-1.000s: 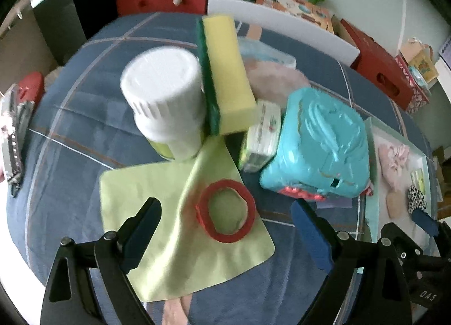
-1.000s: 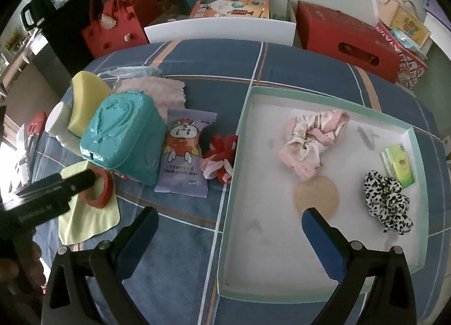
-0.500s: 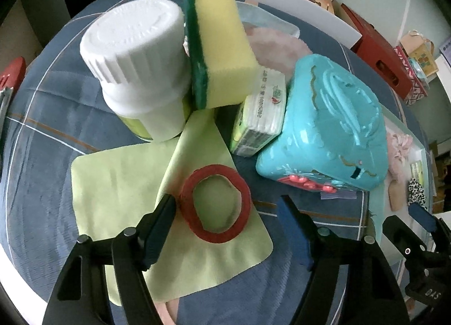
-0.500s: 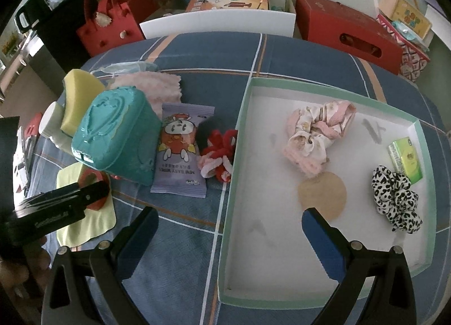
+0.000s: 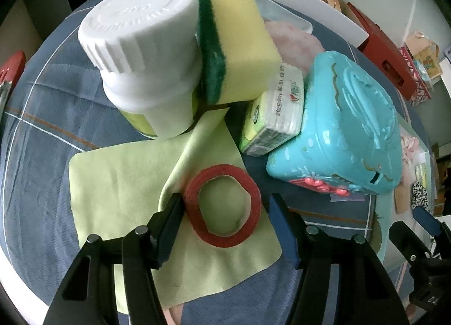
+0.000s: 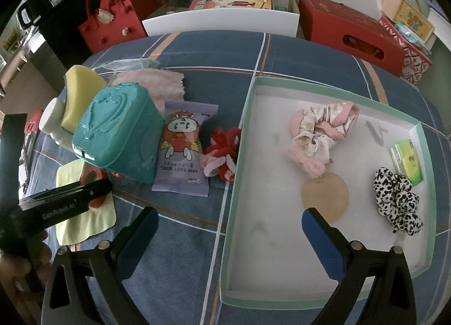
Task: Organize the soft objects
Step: 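Lower the left tool over the red rubber ring while the right tool reaches the red plush toy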
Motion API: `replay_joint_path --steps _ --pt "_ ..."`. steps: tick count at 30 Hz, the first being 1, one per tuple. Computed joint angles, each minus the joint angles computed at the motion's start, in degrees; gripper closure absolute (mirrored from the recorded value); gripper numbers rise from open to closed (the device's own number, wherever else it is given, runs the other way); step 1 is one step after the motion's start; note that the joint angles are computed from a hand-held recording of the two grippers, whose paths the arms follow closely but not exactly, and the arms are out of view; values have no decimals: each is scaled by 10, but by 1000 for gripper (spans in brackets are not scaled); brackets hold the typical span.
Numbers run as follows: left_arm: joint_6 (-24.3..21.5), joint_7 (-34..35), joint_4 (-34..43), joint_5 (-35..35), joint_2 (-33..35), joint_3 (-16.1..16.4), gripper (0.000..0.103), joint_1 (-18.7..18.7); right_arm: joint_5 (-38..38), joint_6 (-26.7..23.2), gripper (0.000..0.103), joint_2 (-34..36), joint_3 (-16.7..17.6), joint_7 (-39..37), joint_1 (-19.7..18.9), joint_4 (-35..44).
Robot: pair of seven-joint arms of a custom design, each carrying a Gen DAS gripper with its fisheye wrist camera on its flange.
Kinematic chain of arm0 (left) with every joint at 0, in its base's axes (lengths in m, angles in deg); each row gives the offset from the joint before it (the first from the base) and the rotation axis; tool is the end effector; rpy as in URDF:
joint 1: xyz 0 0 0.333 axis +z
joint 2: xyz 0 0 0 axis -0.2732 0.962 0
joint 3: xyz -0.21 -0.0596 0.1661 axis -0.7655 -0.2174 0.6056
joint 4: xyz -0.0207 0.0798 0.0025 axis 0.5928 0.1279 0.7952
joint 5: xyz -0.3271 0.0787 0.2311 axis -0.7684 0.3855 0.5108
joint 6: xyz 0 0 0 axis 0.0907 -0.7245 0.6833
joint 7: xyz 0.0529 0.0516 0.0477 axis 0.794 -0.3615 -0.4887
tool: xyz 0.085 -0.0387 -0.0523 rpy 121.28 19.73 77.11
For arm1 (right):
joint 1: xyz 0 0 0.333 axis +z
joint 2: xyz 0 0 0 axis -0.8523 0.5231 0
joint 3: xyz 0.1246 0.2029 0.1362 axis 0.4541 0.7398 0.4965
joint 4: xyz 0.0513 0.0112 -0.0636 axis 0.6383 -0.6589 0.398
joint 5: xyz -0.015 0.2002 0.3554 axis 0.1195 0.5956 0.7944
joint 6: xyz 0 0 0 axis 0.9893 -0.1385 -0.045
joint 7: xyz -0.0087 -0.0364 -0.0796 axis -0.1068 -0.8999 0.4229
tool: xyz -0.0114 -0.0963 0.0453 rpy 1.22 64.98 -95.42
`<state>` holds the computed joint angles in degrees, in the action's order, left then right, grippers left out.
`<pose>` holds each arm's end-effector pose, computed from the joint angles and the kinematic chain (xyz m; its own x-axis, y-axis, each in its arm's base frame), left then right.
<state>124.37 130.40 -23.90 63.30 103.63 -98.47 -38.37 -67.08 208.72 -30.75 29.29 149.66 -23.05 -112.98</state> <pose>0.6824 -0.3845 0.3093 -0.1760 -0.9671 0.1836 -0.9615 0.1290 -0.2426 0.5778 0.4264 0.3578 -0.2273 -0.9718 -0.0624 -0.8898 0.2333 -0.3921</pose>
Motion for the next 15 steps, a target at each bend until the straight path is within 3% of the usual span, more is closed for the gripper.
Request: replay_joint_path --steps 9,11,15 --pt "14 6 -25 -12 -14 -2 40 15 0 -1 0 -1 0 -2 0 0" --pt "13 4 -24 -7 -16 0 47 12 0 1 0 -2 0 -1 0 -2" --pt "23 5 -34 -8 -23 -2 49 15 -1 4 0 -6 0 1 -1 -7"
